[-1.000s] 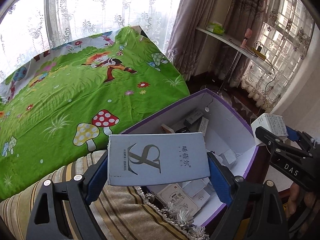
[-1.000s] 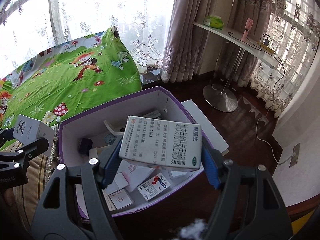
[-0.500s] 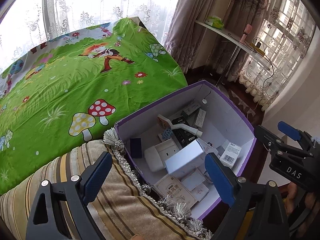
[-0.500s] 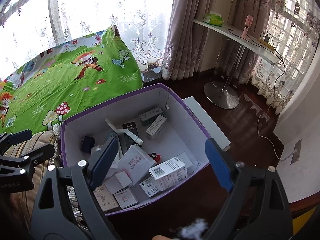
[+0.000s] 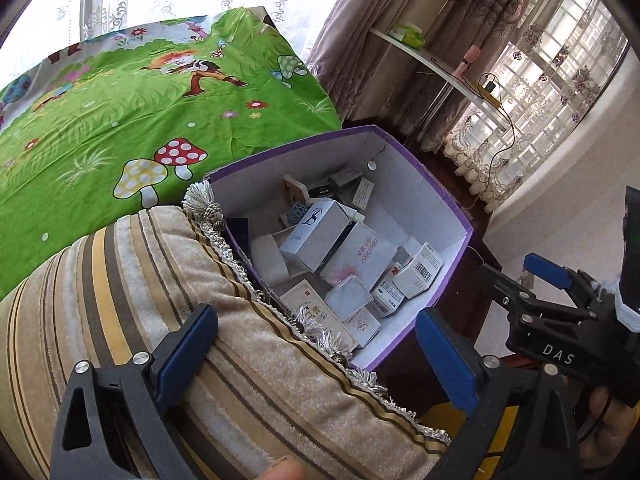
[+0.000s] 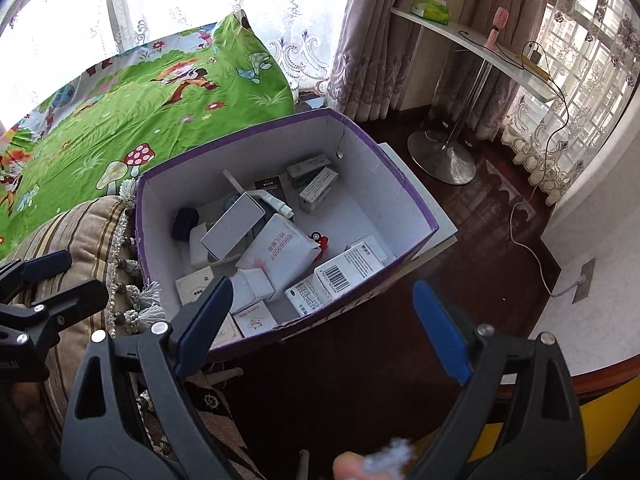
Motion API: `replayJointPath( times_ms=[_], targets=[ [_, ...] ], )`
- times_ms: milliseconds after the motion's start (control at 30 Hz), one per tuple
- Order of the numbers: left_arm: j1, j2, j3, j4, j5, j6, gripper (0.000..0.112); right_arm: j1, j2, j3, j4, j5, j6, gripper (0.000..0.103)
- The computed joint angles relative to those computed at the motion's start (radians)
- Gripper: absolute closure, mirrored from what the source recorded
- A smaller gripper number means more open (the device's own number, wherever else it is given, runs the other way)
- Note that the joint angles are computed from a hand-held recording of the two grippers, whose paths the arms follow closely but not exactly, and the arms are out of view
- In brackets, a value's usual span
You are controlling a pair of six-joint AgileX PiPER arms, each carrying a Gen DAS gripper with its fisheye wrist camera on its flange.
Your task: Organize rigid objects
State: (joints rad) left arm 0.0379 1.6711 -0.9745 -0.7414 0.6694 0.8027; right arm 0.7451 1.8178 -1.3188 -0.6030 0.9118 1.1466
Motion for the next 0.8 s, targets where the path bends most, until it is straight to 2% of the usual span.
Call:
replayJointPath(
  times_ms=[200,533,800],
  targets=[
    [0.003,0.028,-0.024,0.007,0.014,-0.011,0.01,-0.006,0.033,-0.031,0.022,0.002,-0.039,0.01],
    [-0.036,0.035,-0.024,0.079,-0.021,-0.07,0.01,-0.017,0.021,-0.009,0.024,0.003,-0.031,0.01],
    [-0.041,0.034,-0.02,0.083,-0.031,-0.073,0.01,-0.015,0.025,-0.011,0.027,0.0,-0.036,0.01]
  ],
)
